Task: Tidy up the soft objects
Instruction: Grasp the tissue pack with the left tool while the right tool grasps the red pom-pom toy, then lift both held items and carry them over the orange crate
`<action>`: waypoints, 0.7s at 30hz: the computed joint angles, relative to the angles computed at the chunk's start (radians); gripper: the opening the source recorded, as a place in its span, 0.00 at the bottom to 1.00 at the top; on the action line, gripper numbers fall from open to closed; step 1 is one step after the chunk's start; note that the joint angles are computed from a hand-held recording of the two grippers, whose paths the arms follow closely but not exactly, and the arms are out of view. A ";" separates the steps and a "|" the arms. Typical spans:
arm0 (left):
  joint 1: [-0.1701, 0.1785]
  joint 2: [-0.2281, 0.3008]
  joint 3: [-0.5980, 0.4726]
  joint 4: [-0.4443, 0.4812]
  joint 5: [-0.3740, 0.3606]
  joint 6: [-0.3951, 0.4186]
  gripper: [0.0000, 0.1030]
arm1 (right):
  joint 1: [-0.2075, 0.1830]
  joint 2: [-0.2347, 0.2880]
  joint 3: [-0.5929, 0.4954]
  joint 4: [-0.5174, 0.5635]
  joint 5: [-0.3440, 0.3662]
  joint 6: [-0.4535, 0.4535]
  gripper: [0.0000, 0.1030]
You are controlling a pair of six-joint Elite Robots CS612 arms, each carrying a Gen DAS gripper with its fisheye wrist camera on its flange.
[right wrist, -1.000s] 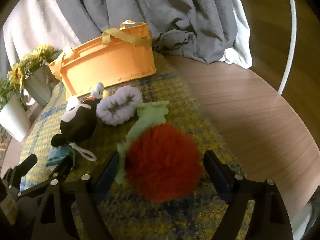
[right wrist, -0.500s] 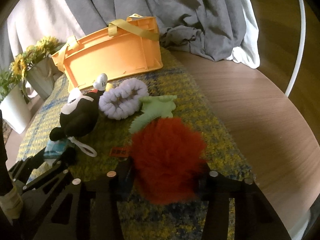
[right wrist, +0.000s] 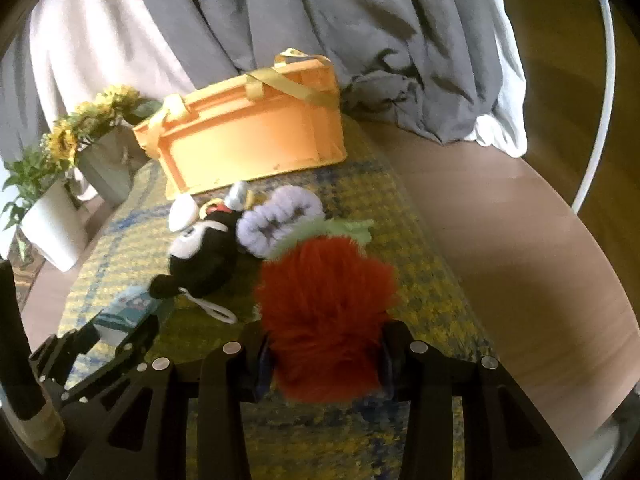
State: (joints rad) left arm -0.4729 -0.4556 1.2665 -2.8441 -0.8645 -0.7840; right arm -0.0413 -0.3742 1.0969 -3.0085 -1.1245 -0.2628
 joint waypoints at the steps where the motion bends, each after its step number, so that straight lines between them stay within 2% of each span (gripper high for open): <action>1: -0.001 -0.005 0.006 -0.002 0.005 -0.003 0.50 | 0.000 -0.003 0.004 -0.002 0.006 -0.003 0.41; 14: -0.012 -0.062 0.071 -0.101 0.070 -0.044 0.50 | -0.010 -0.037 0.030 -0.046 0.107 -0.005 0.41; 21: -0.010 -0.074 0.079 -0.176 0.095 0.003 0.50 | -0.009 -0.046 0.036 -0.078 0.123 0.026 0.41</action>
State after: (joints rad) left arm -0.4827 -0.5293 1.3457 -3.0204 -0.7693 -0.7810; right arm -0.0499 -0.4204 1.1324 -3.0862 -1.0018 -0.2369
